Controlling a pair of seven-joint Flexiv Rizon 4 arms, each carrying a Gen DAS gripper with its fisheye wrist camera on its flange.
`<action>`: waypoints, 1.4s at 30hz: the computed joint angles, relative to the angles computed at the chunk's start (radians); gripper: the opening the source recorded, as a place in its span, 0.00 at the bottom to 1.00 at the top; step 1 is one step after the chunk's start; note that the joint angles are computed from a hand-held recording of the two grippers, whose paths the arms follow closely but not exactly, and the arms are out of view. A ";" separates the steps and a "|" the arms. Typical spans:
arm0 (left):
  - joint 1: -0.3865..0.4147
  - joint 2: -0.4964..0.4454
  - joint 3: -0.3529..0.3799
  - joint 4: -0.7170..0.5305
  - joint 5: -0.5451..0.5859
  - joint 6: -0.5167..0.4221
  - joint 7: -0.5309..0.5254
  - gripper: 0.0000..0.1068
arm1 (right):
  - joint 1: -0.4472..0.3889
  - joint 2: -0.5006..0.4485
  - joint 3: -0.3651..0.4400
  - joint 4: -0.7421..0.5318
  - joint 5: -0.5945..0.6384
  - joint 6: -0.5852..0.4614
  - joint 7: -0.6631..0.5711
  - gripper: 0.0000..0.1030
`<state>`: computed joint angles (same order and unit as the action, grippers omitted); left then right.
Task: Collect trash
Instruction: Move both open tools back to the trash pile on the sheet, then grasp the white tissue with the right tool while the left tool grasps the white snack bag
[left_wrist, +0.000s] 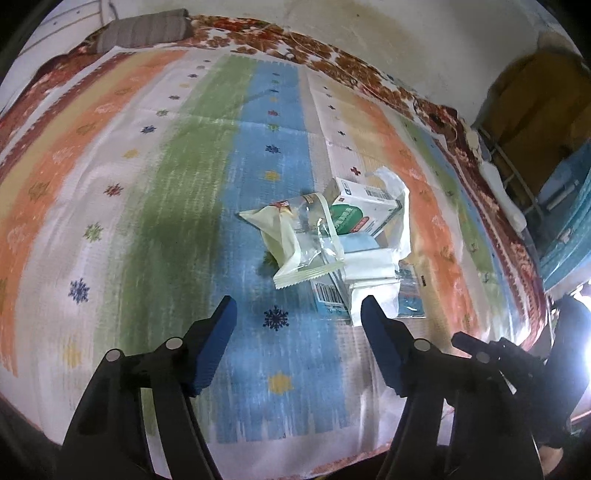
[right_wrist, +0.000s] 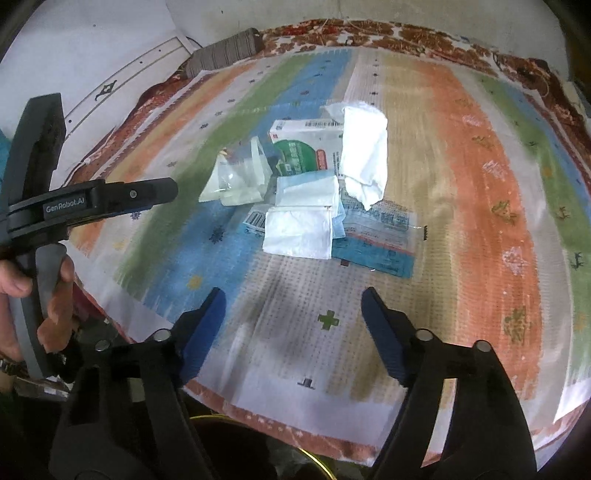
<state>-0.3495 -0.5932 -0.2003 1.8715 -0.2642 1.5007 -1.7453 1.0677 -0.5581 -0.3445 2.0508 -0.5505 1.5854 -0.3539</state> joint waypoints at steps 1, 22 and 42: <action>0.002 -0.005 -0.003 -0.006 0.001 -0.005 0.004 0.61 | -0.015 -0.006 0.014 -0.009 0.003 -0.004 -0.006 0.67; -0.002 -0.107 0.017 -0.137 0.003 -0.075 0.028 0.49 | -0.365 -0.147 0.387 -0.240 0.124 -0.144 -0.216 0.42; -0.014 -0.145 0.023 -0.194 0.003 -0.105 0.063 0.06 | -0.383 -0.199 0.430 -0.324 0.170 -0.212 -0.311 0.06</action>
<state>-0.3636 -0.7386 -0.1769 1.6778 -0.2608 1.3957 -1.6821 0.6850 -0.7569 0.0851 1.7269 -0.3802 1.3735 -0.6647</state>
